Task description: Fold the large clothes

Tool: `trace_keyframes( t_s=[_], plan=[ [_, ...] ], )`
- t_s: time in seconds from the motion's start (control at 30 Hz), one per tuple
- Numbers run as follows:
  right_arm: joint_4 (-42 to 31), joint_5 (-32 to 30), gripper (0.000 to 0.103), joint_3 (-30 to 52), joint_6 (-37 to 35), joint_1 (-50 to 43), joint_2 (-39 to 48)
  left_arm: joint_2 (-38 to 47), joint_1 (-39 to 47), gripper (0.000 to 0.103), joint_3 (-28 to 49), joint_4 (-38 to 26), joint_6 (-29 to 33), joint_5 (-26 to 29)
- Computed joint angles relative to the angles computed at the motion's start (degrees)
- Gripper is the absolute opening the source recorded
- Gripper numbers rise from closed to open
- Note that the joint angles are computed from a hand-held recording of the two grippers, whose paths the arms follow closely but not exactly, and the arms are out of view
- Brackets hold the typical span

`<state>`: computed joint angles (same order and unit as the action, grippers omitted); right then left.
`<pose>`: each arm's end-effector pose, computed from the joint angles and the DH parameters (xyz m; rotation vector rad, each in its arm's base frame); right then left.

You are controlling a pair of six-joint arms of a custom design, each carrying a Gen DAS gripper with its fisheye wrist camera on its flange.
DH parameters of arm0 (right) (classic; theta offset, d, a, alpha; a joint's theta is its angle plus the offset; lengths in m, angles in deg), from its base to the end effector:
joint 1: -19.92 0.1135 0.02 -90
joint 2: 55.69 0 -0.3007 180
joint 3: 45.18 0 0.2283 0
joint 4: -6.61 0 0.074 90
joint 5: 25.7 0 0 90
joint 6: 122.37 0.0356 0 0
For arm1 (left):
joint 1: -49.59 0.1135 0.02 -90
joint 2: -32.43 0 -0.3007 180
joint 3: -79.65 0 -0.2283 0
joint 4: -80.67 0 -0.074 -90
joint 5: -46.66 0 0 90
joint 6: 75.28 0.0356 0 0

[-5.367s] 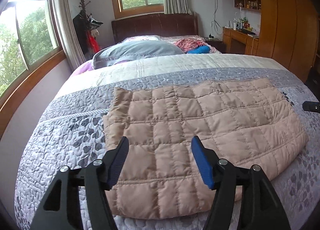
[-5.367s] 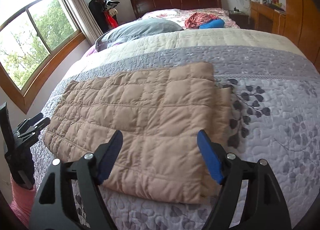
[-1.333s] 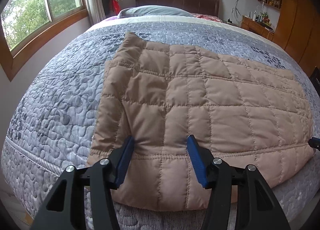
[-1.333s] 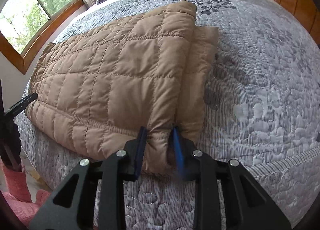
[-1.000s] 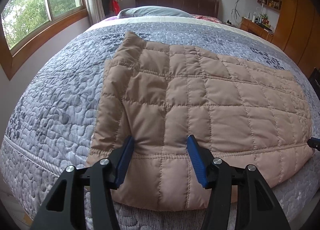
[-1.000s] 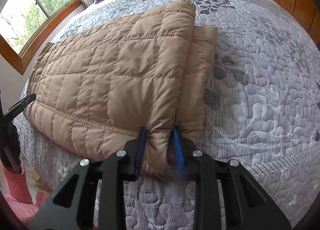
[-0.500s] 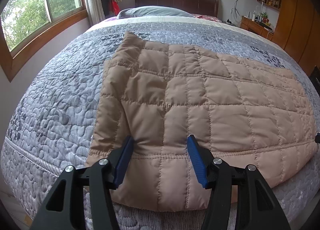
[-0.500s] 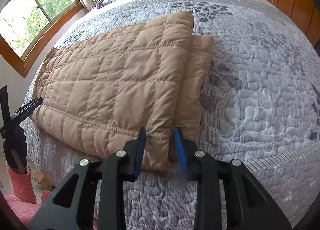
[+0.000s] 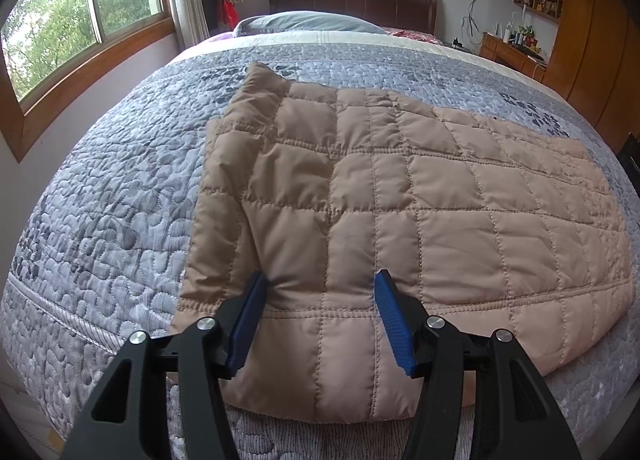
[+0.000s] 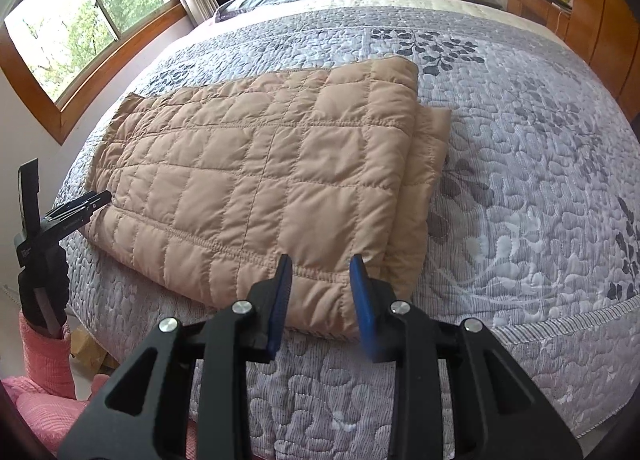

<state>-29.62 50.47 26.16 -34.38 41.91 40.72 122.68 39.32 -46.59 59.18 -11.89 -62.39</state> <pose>0.2866 0.1249 0.2204 -0.6331 2.5818 0.4353 0.2598 -0.0353 0.1872 -0.4755 2.4633 0.1714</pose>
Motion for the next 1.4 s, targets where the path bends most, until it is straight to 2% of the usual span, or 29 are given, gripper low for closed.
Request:
trace_keyframes(
  t_s=[0.23, 0.3, 0.67, 0.93, 1.2, 1.4],
  plan=[
    [0.75, 3.03, 0.030, 0.42, 1.09, 1.84, 2.73, -0.31, 0.49, 0.058, -0.78, 1.05, 0.43, 0.97],
    [1.00, 3.06, 0.027, 0.44, 1.11, 1.57, 3.86, -0.41, 0.70, 0.058, -0.89, 1.19, 0.56, 1.32],
    [3.25, 2.09, 0.026, 0.31, 0.80, 1.15, 8.95, -0.81, 0.73, 0.059, -1.57, 1.96, 0.57, 1.68],
    [4.76, 1.54, 0.026, -0.44, 1.06, 0.98, 9.42, -1.28, 0.74, 0.059, -1.54, 1.42, 0.27, 1.89],
    [3.89, 0.90, 0.026, 0.20, 0.51, 0.50, 9.54, -9.25, -0.81, 0.059, -2.97, -5.12, -4.42, 1.25],
    [3.75, 1.16, 0.026, 0.21, 0.33, 0.74, 9.40, -16.68, -2.21, 0.069, -6.44, -9.64, -9.55, 0.02]
  ],
)
